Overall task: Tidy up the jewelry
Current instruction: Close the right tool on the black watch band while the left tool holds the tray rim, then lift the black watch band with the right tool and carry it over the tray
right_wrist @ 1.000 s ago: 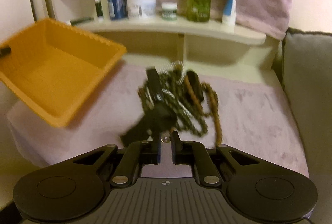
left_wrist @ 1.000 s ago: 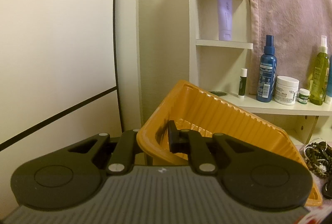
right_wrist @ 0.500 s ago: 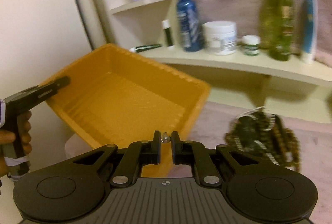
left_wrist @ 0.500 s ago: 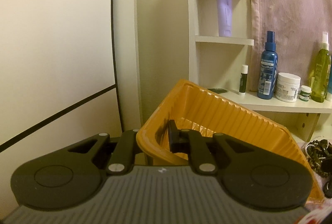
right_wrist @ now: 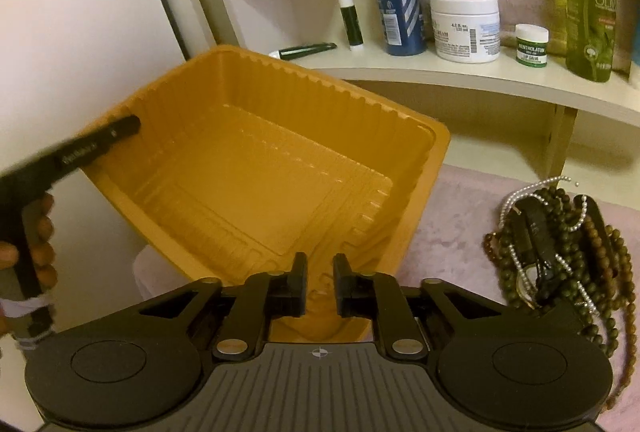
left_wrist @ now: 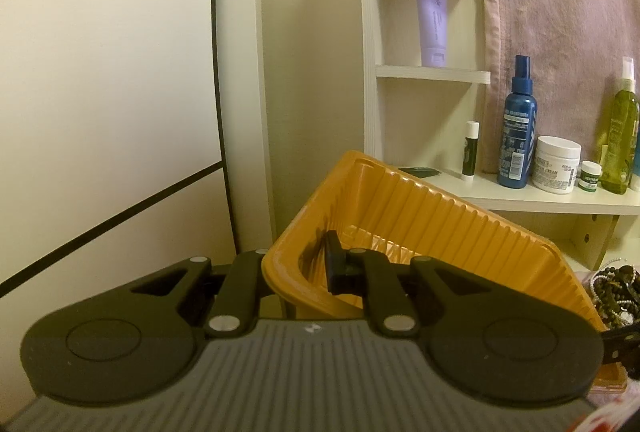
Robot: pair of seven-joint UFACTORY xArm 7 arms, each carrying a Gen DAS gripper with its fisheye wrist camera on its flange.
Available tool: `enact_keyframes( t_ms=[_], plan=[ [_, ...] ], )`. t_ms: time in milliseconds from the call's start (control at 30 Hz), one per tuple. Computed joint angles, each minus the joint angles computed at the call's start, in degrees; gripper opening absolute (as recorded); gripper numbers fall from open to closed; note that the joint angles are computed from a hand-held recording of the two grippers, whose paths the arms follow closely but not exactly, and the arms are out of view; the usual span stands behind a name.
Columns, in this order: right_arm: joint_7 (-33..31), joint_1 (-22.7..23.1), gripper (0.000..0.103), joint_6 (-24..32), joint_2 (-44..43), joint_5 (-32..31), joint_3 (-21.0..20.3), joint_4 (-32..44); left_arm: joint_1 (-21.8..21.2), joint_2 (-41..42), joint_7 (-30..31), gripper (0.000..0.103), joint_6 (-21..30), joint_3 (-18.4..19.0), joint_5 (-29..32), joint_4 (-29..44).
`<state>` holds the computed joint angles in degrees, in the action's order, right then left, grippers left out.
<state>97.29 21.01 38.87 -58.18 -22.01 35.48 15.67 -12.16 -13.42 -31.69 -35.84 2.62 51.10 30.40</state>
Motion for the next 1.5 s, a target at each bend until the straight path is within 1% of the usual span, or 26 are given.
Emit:
enact_keyframes(
  t_ms=[33,100,133,233,367,467,533,600,667,767,900,1067,1300,1367,1500],
  plan=[
    [-2.09,2.18,0.031,1.49,-0.42,0.41,-1.77,-0.04,0.00,-0.01,-0.03,0.013,0.08,-0.02,0.02,0.03],
    [-1.36,2.84,0.038,3.42,-3.21,0.96,-0.63,-0.24,0.02,-0.23,0.28,0.013,0.28,-0.24,-0.31,-0.18],
    [-0.91,3.37,0.040,5.30,-4.63,1.27,0.08,-0.04,-0.03,-0.31,0.36,0.013,0.33,-0.24,-0.44,-0.24],
    [0.89,6.07,0.042,13.66,-10.22,2.64,2.48,0.71,-0.26,-0.58,0.44,0.013,0.56,-0.12,-0.55,-0.36],
    [3.19,11.59,0.043,29.41,-17.80,6.41,5.34,2.53,-0.50,-0.33,0.56,0.013,0.50,0.04,-0.39,-0.04],
    [3.56,14.58,0.043,40.15,-20.38,10.23,6.30,4.95,-0.46,-0.29,1.03,0.013,0.40,-0.08,-0.66,-0.09],
    [4.64,15.78,0.043,45.23,-21.72,12.75,7.28,6.10,-0.47,-0.36,1.20,0.013,0.43,-0.10,-0.71,-0.13],
    [5.94,16.44,0.042,48.84,-22.91,14.80,8.16,6.89,-0.51,-0.51,1.35,0.013,0.44,-0.10,-0.71,-0.20],
    [7.26,16.84,0.043,51.21,-23.80,16.61,8.98,7.42,-0.56,-0.55,1.51,0.013,0.51,-0.07,-0.68,-0.18],
    [8.19,17.38,0.042,52.44,-24.61,18.01,9.41,7.18,-0.64,-0.54,1.52,0.013,0.58,0.03,-0.56,-0.11],
    [8.77,17.77,0.042,51.25,-24.78,19.26,8.74,6.06,-0.68,-0.73,1.76,0.013,0.60,0.08,-0.61,-0.23],
    [10.03,19.20,0.042,46.75,-25.39,19.31,7.95,2.65,-0.76,-0.52,1.45,0.013,0.63,0.33,-0.07,0.02],
    [12.21,20.99,0.042,39.29,-26.65,16.80,5.44,-2.85,-0.64,-0.49,1.02,0.013,0.67,0.31,0.42,0.15],
    [13.47,21.42,0.041,37.82,-27.37,16.30,4.80,-4.34,-0.60,-0.53,0.90,0.013,0.61,0.33,0.57,0.13],
    [14.66,22.32,0.034,36.08,-28.06,15.02,3.45,-6.17,-0.55,-0.53,0.64,0.013,0.72,0.31,0.73,0.22]
  ],
)
